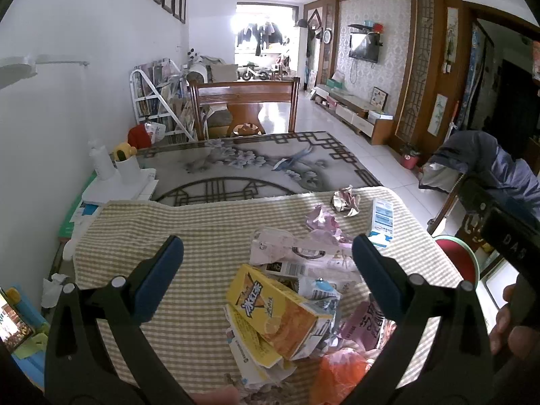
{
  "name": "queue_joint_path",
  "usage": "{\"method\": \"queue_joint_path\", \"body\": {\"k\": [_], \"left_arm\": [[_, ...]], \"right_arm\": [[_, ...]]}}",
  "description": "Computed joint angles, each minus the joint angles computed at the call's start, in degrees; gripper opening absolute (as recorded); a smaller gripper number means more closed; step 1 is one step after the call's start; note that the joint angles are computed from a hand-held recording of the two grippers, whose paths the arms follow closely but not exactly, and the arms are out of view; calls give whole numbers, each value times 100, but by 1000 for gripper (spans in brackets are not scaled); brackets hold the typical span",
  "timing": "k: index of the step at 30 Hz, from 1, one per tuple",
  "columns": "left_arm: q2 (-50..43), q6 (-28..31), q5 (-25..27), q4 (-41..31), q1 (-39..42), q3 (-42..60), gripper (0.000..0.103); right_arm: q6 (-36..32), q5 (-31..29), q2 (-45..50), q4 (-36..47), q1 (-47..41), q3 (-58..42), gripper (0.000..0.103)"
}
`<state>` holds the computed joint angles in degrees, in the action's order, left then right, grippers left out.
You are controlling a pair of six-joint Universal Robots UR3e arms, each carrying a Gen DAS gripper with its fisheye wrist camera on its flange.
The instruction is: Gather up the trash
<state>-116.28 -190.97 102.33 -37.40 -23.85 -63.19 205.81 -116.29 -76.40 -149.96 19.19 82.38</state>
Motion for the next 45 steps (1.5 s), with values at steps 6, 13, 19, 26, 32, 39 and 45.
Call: {"method": "queue_joint_path", "body": {"k": [6,13,19,26,32,39,45], "left_arm": [[4,32,-14,14,3,-16,98],[17,2,-17,6,15,-26,98],[19,17,-22,22,11,-38,98],[0,-9,16,0,-28,-29,98],[71,7,-124,249,-14,-241,98],[218,37,-227,750,-19,-545,98],[259,186,-159,588,-15,-523,98]], "right_arm": [[-15,-34,23,29,51,-36,96],[-5,-34,24,18,61,-20,96],[-6,-25,38,5,69,-13,96],[18,-34,71,16,69,-41,96],[10,-30,70,-8,65,-19,96],[25,-40,73,-16,80,-15,96],[-4,9,62,23,69,-25,96]]}}
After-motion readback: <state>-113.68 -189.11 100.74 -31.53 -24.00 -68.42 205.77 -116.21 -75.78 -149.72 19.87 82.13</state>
